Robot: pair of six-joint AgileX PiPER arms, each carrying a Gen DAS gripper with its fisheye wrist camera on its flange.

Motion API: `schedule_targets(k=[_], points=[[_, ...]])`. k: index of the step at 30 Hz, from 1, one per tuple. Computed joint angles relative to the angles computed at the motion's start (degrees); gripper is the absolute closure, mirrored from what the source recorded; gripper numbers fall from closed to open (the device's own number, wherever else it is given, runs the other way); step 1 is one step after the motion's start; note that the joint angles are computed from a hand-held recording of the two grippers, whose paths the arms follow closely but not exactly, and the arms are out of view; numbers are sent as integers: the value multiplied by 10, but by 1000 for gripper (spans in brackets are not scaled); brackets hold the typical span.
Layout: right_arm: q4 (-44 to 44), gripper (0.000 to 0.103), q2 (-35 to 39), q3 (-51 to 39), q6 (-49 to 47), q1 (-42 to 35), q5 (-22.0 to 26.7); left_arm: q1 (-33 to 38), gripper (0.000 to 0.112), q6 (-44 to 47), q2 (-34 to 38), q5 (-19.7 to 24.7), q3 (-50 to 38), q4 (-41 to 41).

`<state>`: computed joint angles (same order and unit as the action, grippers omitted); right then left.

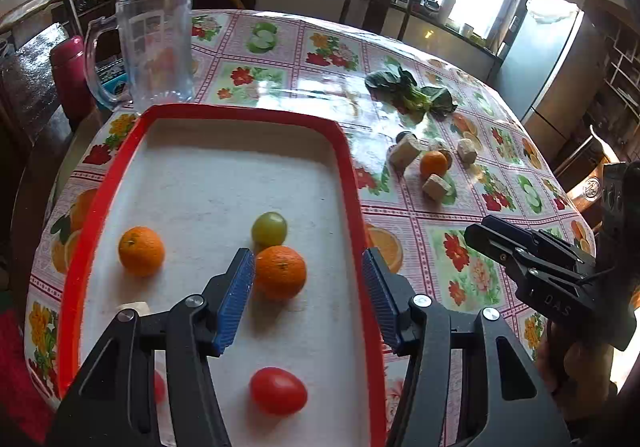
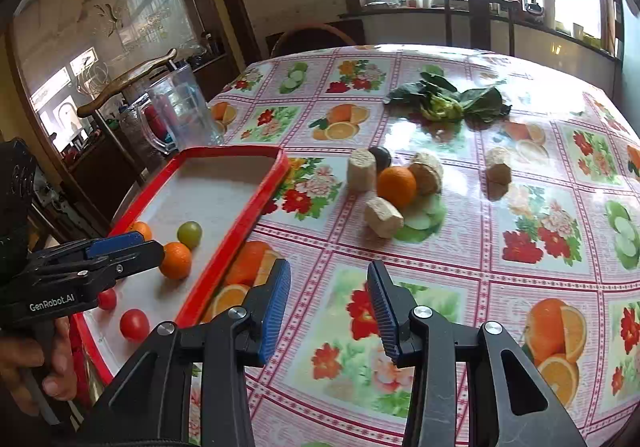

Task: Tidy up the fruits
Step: 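Move both open tools back over the remaining items on the table, then grasp a white cube with the left tool while the right tool closes on another cube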

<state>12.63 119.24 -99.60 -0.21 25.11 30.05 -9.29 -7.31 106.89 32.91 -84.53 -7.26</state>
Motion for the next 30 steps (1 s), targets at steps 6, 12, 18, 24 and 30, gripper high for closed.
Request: schedule_targets(k=[6, 12, 18, 24, 30], points=[[15, 61, -22, 37, -25, -36, -13, -43, 58, -24, 31, 20, -49, 17], [26, 61, -15, 30, -42, -71, -4, -74, 58, -36, 71, 46, -111, 28], [60, 61, 12, -5, -67, -99, 15, -90, 58, -39, 124, 72, -183, 17], [54, 61, 57, -71, -57, -110, 38, -103, 58, -43, 192, 110, -282, 18], [33, 61, 121, -184, -35, -122, 84, -110, 58, -53, 285, 181, -435, 26]])
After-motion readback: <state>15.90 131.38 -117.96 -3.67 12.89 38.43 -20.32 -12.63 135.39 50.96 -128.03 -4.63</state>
